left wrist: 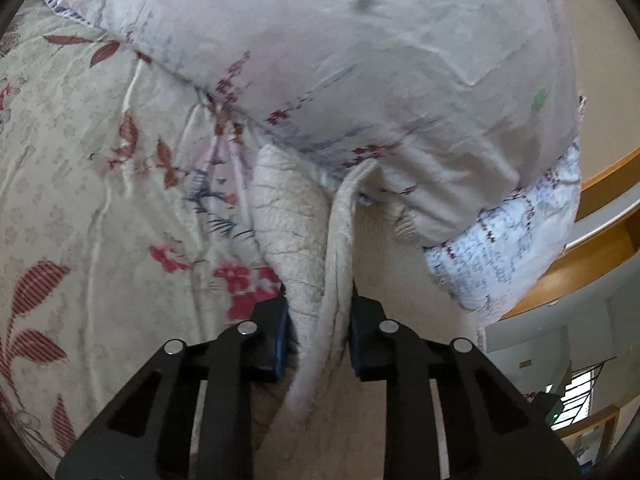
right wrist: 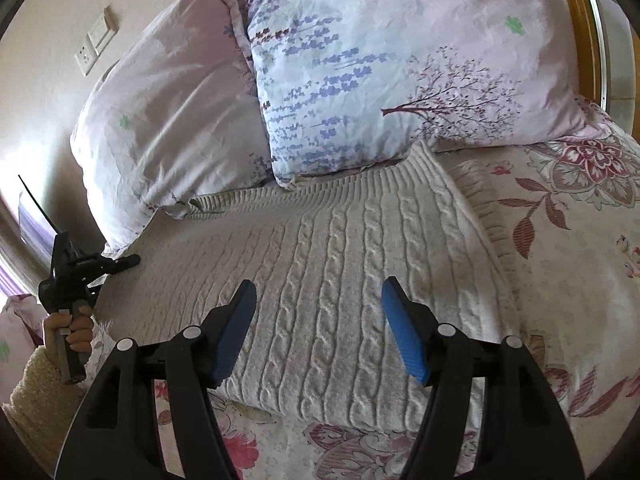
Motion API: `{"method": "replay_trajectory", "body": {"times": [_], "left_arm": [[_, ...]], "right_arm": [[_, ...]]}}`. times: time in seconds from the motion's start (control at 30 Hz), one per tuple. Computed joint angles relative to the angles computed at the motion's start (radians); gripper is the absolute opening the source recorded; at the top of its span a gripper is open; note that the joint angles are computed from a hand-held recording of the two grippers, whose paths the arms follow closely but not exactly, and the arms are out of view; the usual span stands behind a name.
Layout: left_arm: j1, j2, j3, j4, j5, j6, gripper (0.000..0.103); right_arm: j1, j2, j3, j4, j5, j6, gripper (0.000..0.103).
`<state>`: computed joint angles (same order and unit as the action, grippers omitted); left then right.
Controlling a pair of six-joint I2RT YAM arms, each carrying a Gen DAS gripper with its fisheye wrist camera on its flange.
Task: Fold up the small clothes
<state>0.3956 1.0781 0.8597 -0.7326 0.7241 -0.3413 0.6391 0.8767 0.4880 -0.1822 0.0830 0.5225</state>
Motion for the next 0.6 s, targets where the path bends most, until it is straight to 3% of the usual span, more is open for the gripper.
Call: {"method": "replay_trajectory", "body": {"times": [0.17, 0.33, 0.43, 0.6], "left_arm": [[-0.075, -0.062, 0.027, 0.029, -0.016, -0.120, 0.020], [-0.224, -0.112, 0.059, 0.079, -0.102, -0.270, 0.019], [-0.350, -0.125, 0.076, 0.137, -0.157, -0.386, 0.019], [-0.682, -0.070, 0.097, 0.296, -0.352, -0.555, 0.018]], "right_arm": [[-0.029, -0.066, -0.015, -0.026, -0.015, -0.012, 0.067], [-0.062, -0.127, -0.034, -0.045, -0.040, -0.023, 0.067], [-0.086, -0.168, -0.049, -0.059, -0.055, -0.028, 0.067], [-0.143, -0.223, -0.074, -0.075, -0.092, -0.029, 0.067]]}}
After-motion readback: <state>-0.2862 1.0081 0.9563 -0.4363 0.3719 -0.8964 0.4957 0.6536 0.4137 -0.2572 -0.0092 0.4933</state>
